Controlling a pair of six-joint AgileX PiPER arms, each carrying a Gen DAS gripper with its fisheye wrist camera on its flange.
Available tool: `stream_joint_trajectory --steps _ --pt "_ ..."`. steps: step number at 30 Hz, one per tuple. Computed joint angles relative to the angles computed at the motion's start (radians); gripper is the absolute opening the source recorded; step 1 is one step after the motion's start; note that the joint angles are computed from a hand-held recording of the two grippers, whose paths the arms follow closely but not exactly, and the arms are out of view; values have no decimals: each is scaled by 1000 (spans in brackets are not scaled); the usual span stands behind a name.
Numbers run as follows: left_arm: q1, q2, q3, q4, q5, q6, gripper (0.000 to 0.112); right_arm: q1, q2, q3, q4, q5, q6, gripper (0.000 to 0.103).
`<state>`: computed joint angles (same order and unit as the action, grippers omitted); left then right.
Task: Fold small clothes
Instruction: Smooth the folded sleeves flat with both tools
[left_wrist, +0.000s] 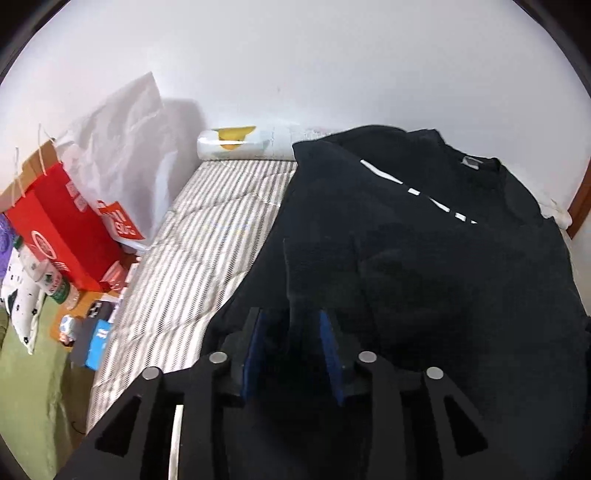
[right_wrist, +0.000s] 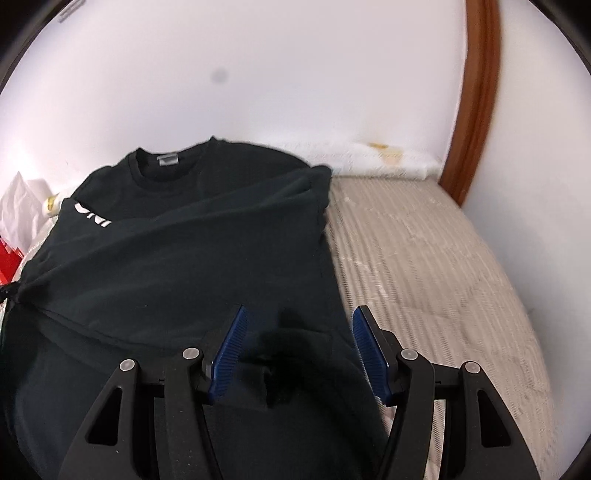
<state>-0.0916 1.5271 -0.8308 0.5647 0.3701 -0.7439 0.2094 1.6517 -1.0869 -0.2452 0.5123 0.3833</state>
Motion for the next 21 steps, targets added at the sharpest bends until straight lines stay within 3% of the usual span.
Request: stream_joint_trajectory --steps 1,3,4,14,21 --pt "-5 -39 19 -17 11 14 39 2 -31 13 -19 13 20 59" --pt "-15 -128 60 -54 27 51 66 5 -103 41 -15 47 29 59" --pt "-25 -177 81 -51 36 48 69 6 -131 50 -5 59 27 59" --pt "-177 -589 162 -122 262 134 70 195 -469 132 -169 303 235 59" --pt "-201 -763 236 -188 342 195 70 491 -683 235 -419 580 577 59"
